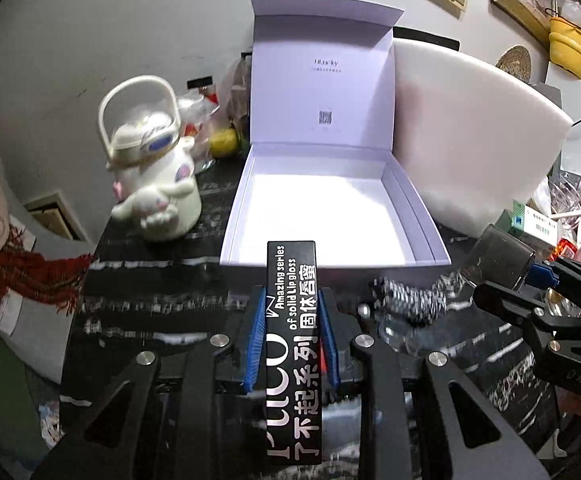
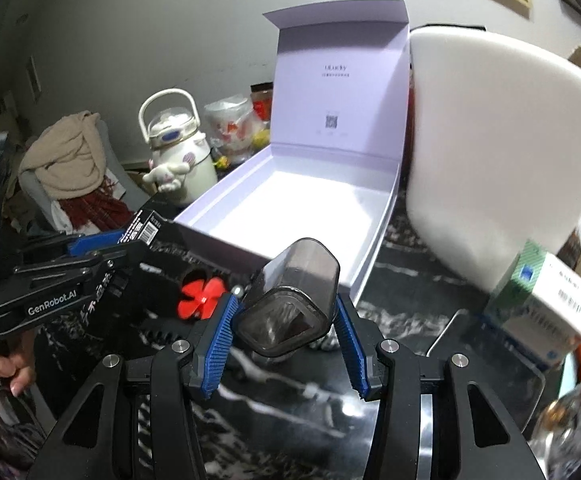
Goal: Organize rigid objects
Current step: 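Carry the lip-gloss box and cube case over the lavender gift box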
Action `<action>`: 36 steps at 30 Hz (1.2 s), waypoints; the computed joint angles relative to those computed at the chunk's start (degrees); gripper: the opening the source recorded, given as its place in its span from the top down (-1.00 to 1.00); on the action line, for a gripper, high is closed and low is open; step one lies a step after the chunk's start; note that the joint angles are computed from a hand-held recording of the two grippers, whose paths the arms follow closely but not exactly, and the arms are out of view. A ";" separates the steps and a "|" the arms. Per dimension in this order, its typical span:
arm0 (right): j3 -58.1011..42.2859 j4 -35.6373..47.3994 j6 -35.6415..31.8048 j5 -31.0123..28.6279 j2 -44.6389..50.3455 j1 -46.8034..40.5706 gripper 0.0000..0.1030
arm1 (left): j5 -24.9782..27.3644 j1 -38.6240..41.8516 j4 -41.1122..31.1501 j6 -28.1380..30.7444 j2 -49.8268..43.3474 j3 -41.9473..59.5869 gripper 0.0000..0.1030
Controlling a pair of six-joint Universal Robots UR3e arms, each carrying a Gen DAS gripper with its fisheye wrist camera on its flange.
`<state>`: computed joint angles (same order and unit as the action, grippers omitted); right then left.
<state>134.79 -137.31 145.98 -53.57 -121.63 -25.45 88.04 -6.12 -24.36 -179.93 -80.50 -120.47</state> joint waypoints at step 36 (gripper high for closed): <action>-38.93 -19.07 10.78 -6.69 48.63 13.55 0.05 | -5.14 1.56 -15.63 8.55 -40.89 53.24 0.51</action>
<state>95.86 -156.38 156.76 -60.25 -73.00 -11.91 82.90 -4.56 -39.99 -171.38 -121.39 -67.24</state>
